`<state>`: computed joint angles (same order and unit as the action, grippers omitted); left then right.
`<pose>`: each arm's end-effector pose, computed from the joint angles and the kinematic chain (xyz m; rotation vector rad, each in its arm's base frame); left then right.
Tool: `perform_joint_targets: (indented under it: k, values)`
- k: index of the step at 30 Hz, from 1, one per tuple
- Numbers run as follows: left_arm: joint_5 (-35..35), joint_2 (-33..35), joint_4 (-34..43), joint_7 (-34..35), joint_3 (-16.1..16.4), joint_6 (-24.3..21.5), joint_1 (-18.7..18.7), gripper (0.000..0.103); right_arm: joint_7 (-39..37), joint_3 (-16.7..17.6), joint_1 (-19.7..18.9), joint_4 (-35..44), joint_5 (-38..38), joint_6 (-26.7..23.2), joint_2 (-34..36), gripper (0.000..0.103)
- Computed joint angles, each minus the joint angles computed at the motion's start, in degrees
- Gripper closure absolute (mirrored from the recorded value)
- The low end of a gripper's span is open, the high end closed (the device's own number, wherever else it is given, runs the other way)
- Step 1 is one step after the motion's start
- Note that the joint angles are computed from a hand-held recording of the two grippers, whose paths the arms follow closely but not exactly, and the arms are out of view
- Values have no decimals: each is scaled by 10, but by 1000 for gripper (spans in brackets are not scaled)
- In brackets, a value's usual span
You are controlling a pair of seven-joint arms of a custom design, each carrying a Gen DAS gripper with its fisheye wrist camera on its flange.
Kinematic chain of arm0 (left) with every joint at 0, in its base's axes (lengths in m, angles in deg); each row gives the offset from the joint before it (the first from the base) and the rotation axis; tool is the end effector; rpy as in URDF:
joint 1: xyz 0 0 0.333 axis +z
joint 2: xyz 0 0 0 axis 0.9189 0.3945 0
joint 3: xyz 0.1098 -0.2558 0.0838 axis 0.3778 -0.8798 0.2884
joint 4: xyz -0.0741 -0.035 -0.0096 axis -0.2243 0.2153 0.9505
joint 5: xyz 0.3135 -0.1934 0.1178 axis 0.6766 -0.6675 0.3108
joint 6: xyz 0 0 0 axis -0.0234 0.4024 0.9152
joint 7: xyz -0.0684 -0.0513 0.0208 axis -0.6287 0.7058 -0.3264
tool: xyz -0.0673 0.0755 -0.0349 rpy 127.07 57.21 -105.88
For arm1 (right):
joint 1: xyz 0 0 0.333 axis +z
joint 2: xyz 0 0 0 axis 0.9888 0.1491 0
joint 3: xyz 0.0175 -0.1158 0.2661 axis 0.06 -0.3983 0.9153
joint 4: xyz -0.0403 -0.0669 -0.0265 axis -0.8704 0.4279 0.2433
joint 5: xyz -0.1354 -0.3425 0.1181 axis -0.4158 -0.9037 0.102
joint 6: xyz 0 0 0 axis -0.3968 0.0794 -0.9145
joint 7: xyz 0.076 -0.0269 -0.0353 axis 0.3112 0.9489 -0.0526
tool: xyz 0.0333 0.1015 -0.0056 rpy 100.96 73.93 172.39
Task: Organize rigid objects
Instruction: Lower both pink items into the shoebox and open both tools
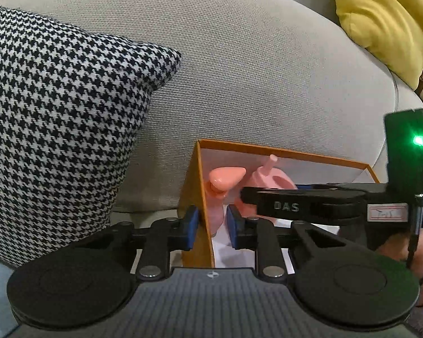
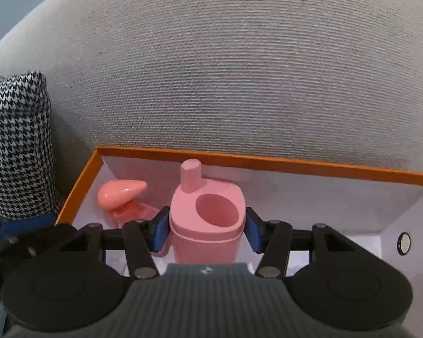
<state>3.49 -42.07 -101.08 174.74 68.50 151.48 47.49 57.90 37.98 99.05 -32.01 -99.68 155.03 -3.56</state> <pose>0.6361 -0.3708 0.4556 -1.4642 2.4546 -1.0467 0.6458 0.2202 0.4334 -1.5313 2.1292 -0.4526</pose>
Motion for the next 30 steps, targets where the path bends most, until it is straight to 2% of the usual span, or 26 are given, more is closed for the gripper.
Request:
perform_joint_targets:
  k: [7, 11, 17, 19, 21, 25, 30]
  values:
    - [9, 5, 2, -15, 1, 5, -14, 76, -74, 24, -26, -11, 66, 15, -4, 46]
    - [10, 35, 57, -15, 3, -21, -12, 82, -141, 34, -39, -36, 98, 17, -29, 43]
    - [17, 36, 72, -26, 9, -38, -11, 87, -253, 43, -49, -59, 147, -21, -56, 43]
    - [12, 26, 65, -22, 7, -42, -2, 87, -265, 40, -45, -58, 146, -35, -56, 54]
    - [12, 24, 64, -22, 7, -43, -2, 87, -271, 37, -43, -59, 151, -40, -55, 60]
    - [10, 31, 70, -18, 6, -44, 0, 87, -286, 39, -46, -67, 174, -34, -58, 63]
    - [11, 35, 76, -20, 7, -46, -1, 87, -281, 34, -44, -61, 174, -45, -54, 63]
